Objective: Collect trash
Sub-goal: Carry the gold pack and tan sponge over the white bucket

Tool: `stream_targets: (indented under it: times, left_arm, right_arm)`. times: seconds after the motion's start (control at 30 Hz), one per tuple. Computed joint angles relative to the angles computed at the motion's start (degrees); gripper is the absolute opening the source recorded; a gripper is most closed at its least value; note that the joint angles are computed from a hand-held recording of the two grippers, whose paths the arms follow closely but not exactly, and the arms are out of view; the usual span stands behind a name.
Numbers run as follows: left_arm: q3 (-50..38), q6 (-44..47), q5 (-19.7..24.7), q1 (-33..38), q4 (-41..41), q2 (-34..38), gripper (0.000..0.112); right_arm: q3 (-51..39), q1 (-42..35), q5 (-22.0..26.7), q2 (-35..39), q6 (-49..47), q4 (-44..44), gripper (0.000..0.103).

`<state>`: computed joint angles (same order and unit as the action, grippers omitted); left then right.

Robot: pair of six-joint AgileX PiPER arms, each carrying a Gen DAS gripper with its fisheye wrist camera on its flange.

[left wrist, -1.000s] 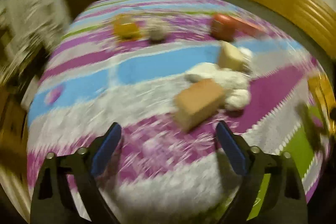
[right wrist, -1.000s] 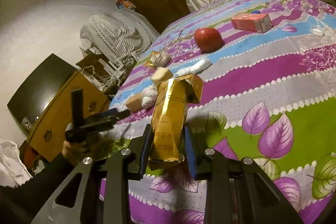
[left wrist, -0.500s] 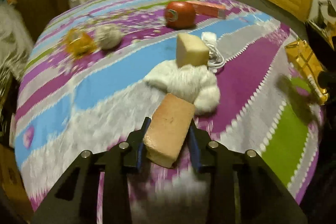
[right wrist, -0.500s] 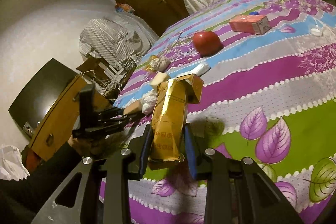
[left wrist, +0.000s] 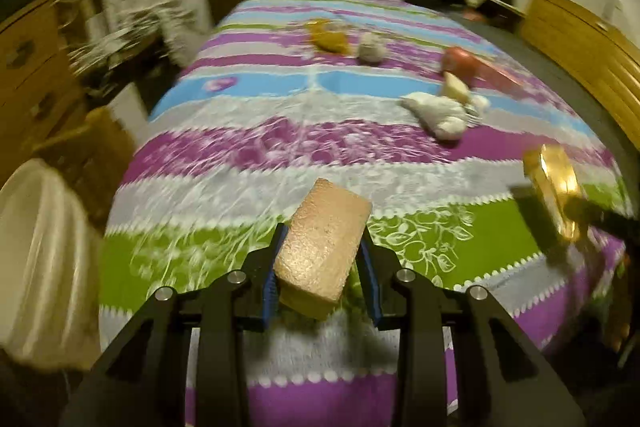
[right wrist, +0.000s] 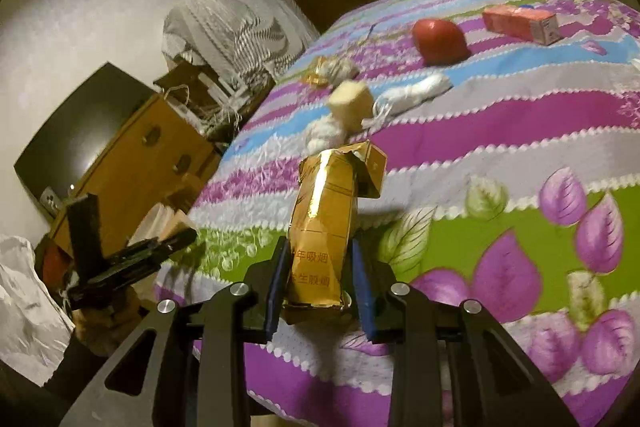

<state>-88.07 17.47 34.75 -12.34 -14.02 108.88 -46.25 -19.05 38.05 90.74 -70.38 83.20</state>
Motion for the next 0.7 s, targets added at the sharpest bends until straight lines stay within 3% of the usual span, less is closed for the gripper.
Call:
stream_targets:
  times: [0.1, 0.37, 0.57, 0.7]
  left_arm:
    - [1.9, -10.3, -2.6, -2.4, 9.3, -1.3, 0.032]
    - [-0.7, -29.6, -1.8, -4.8, 27.5, -3.2, 0.032]
    - [-3.0, -36.0, -0.7, -3.1, 34.5, -6.2, 0.032]
    - [-4.3, -39.2, 0.1, -1.1, 38.6, -7.7, 0.032]
  right_arm:
    - [-0.5, 3.3, -2.9, 0.3, 2.0, -2.2, 0.032]
    - [-5.4, 8.7, -6.7, -2.1, 9.5, -9.2, 0.032]
    - [-15.7, 16.2, -7.7, -1.0, 20.4, -19.5, 0.032]
    - [-27.2, 23.0, -6.7, 2.9, 31.4, -30.5, 0.032]
